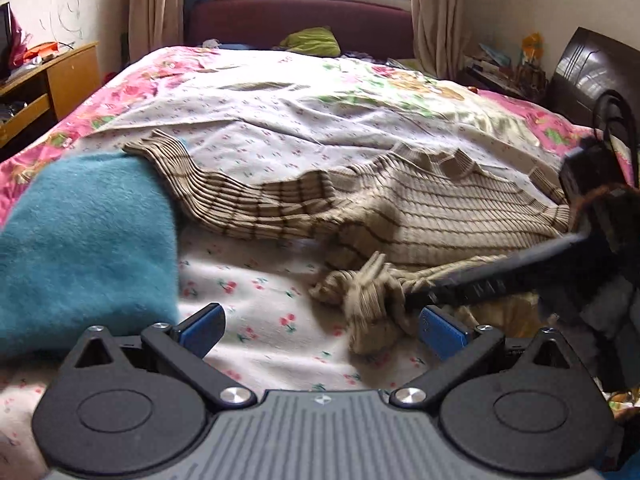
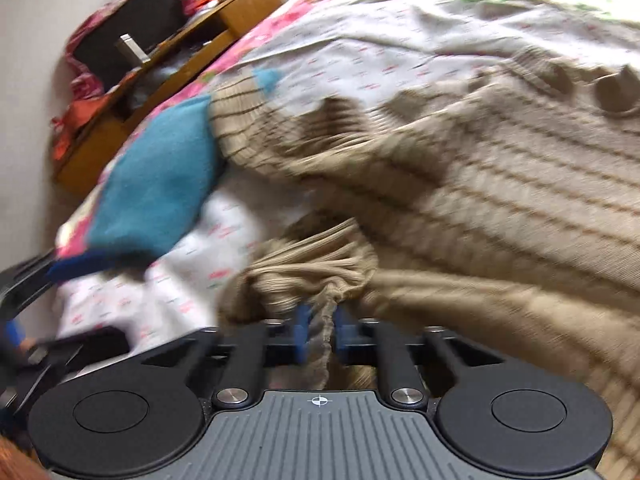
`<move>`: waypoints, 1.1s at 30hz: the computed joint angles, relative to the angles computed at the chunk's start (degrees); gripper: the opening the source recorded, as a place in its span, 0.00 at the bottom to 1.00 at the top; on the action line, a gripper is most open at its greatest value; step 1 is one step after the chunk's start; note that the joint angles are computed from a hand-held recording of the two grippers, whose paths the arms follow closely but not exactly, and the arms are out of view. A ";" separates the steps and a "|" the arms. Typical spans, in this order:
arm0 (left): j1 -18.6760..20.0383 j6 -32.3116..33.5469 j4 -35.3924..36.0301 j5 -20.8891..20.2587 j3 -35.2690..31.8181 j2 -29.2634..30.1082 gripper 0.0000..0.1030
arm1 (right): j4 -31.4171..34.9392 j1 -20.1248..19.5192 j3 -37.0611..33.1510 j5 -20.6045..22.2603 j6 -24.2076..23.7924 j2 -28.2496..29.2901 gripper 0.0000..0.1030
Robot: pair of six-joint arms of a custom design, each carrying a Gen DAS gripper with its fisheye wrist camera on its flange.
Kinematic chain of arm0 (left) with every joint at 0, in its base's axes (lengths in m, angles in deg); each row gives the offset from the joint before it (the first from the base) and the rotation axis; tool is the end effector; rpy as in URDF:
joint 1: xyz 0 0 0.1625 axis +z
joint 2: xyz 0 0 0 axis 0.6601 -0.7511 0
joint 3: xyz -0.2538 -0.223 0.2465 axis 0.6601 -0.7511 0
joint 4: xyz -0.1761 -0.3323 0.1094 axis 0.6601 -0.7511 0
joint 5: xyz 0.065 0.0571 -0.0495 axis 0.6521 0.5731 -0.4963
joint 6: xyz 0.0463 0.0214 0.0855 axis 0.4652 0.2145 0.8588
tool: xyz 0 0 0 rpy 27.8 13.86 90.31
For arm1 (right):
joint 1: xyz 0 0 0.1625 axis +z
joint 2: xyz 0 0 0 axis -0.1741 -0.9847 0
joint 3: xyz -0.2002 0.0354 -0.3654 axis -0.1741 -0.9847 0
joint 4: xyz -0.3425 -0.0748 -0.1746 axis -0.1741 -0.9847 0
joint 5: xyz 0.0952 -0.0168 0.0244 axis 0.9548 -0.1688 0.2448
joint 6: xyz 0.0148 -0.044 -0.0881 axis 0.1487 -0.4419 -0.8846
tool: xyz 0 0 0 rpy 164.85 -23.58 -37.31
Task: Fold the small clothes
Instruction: 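Pull the hem with the right gripper to spread the sweater flat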
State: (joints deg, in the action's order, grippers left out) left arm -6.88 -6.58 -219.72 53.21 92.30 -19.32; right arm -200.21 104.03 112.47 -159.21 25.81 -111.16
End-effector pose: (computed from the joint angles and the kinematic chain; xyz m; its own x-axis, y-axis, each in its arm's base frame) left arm -0.3217 -0.4883 0.1493 -0.7673 -0.1461 -0.6245 0.3735 0.6897 -0.6203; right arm 0.1756 -0.6845 0.2112 -0.7563 -0.6471 0.0963 -0.6521 0.7575 -0.0310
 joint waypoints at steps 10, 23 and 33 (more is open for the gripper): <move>-1.33 6.23 -2.95 4.55 -1.03 -0.28 1.00 | 10.10 1.92 8.42 8.40 -5.88 -6.59 0.07; 1.89 9.61 4.33 -5.17 -8.09 8.40 1.00 | 11.58 -1.22 15.47 11.38 -4.97 -15.51 0.11; 2.28 4.21 16.51 -8.06 -11.29 9.15 1.00 | -18.54 -7.09 24.71 6.06 9.69 -26.01 0.12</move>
State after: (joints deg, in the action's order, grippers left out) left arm -4.60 -2.36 -203.21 45.16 81.01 -10.17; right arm -218.75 96.94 137.18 -153.15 35.50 -137.17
